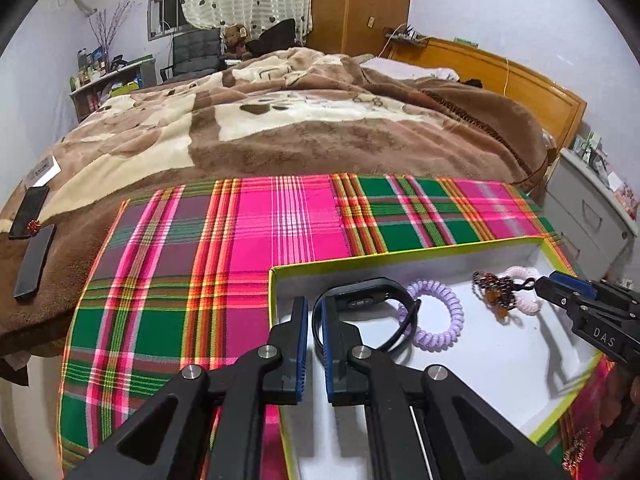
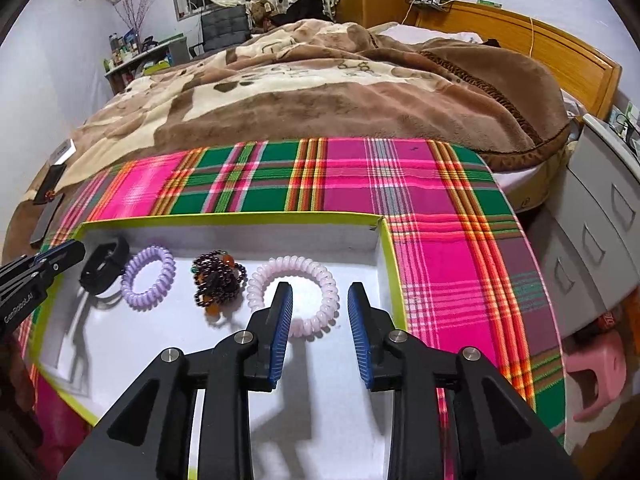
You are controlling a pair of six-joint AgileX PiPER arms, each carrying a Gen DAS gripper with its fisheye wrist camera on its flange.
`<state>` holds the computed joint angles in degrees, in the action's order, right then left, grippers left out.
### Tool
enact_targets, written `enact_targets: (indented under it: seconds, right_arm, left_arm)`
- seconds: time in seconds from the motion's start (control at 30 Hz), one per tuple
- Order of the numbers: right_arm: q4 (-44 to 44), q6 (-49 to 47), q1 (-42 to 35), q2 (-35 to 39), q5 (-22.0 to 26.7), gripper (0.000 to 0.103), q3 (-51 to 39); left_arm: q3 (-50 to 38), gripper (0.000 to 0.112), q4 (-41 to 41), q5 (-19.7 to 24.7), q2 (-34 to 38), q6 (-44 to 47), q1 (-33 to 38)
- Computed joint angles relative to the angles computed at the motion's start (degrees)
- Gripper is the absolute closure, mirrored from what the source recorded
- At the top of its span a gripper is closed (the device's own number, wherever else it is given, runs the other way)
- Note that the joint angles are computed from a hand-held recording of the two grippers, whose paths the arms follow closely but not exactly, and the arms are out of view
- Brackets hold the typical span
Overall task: Organize jewelry
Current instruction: 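Carry both items into the yellow box and open both tools, then withdraw both tools from the box toward the remaining jewelry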
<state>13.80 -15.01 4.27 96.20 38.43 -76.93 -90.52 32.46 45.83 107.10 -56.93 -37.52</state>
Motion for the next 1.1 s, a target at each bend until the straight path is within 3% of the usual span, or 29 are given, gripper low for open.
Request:
enact_targets:
  seconds: [0.2,0.43,0.73,1.1]
  right_arm:
    - [4.5,-3.8,-1.5,-6.1,-0.3,0.073,4.6]
    - [9.8,-8.6,-3.2,-16.6,-0.8,0.073,13.6]
    - [13.9,-13.1,-5.3,-31.3,1.1,0.073,23.9]
    - [17.4,-16.3,-8.2,-49.1,6.3,0.073,35.3]
  left_arm:
    - [6.8,0.107,4.9,-1.2,-6.5,-6.0,-3.1]
    - [13.3,0.107,11.4,0.5,-13.6,-14.6,-9.8]
    - [18.8,0.107,21.0,8.6,-20.0,-27.2,-24.1]
    - [23.6,0.107,25.8,19.2,-21.8,-38.5,-38.9]
